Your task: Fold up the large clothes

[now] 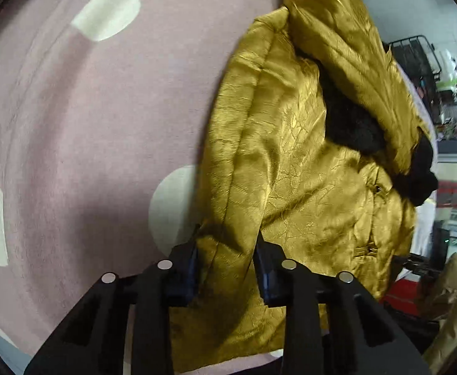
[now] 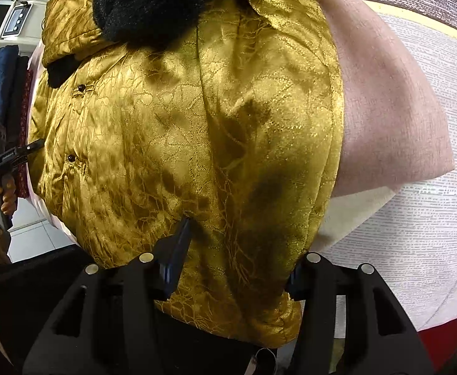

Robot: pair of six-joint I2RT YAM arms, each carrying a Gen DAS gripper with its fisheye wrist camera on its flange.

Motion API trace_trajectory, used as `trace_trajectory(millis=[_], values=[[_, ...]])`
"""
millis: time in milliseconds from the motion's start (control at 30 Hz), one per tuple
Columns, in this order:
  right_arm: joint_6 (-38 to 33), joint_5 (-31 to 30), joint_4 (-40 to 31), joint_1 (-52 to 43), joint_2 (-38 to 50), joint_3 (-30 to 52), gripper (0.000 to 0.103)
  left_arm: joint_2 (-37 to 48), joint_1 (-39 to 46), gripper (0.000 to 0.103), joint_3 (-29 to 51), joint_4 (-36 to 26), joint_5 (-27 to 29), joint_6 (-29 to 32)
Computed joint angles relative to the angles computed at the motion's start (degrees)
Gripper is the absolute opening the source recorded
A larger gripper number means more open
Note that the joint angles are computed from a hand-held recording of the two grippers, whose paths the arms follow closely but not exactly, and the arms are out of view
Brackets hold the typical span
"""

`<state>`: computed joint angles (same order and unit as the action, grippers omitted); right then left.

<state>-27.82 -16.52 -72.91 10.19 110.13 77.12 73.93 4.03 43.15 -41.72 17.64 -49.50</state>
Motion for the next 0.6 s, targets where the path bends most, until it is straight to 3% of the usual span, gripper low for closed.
trace_trajectory(millis=[167, 267, 367, 433, 467, 500, 600], values=[[-0.2, 0.2, -0.2, -0.2, 0.9, 1.2, 0.052, 1.0, -0.2, 0.029, 1.4, -1.7, 1.1, 3.4], [0.0, 0.1, 0.7, -0.1, 0.8, 0.6, 0.052, 5.3, -0.6, 0.050, 2.0, 1.7, 1.7, 4.8], [-1.0, 0.4, 0.7, -1.1, -0.1, -0.2, 0.052, 8.3, -4.7, 0.053, 2.7, 4.3, -0.8, 3.7], [-1.5, 1.3, 1.6, -0.9, -1.2, -1.3, 0.046, 6.9, -5.3, 0.047, 2.9, 1.4, -2.3, 5.0], [-1.9, 2.7, 2.3, -0.8, -2.3, -2.0, 0.029, 7.2, -6.3, 0.028, 3.5, 0.6, -3.6, 5.0], [-2.5, 4.4, 4.0, -0.5, -3.7, -3.3, 0.017, 6.9, -7.1, 0.016, 3.5, 0.8, -4.0, 4.5], [-4.4, 1.6, 4.0, -2.6, -5.6, -4.8, 0.010, 3.8, -9.9, 0.009, 3.0, 1.9, -5.3, 2.3]])
